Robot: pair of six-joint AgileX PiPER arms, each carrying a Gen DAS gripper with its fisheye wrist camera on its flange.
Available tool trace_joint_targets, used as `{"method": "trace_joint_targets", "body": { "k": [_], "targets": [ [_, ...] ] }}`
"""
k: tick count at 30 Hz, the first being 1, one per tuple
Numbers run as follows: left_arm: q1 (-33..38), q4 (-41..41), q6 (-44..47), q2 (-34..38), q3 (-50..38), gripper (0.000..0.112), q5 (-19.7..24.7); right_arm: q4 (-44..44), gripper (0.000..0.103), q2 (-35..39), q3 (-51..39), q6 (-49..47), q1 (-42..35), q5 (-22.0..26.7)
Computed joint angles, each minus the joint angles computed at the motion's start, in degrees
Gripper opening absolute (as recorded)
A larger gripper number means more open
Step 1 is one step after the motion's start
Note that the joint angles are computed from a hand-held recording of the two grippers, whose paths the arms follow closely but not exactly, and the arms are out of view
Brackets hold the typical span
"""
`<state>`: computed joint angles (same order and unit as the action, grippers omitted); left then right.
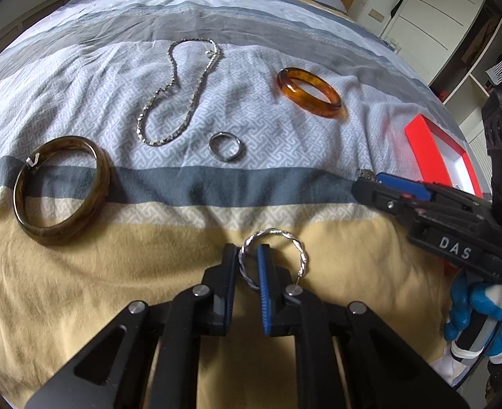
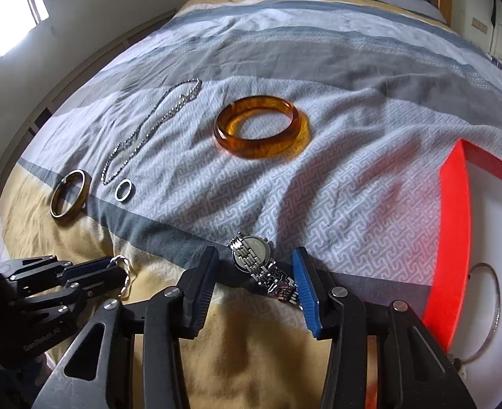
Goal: Organize jewelry
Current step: 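Grasp the twisted silver hoop earring with the left gripper while the right grasps the silver watch, then carry the hoop earring and silver watch into the red box and open both grippers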
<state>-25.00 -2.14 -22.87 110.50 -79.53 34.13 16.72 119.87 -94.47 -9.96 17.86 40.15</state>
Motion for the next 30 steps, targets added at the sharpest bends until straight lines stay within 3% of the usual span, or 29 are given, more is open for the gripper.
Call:
{"method": "trace_joint_targets", "body": {
  "k": [3,16,25,30],
  "targets": [
    [-0.2,0.6,-0.8,0.1,-0.1,0.006,-0.5,-0.2,0.024,-0.4,1.0,-0.1,0.2,-1.3],
    [-2.4,3.4,-5.5,-6.6,4.2,0.005,-1.7,2.4,0.024,-9.3,10.8,-1.7,0.4,-4.7],
    [-7.0,12.2,-14.2,-15.3,6.6,0.005,1.9,3.0,0.024,-22.0,20.9,-1.1,1.4,-6.4],
    [-11.4,16.6,-18.4,-17.3,3.7,0.005,5.1,3.5,0.024,-29.2,26.1,-1.3,0.2,-7.1]
  ]
}}
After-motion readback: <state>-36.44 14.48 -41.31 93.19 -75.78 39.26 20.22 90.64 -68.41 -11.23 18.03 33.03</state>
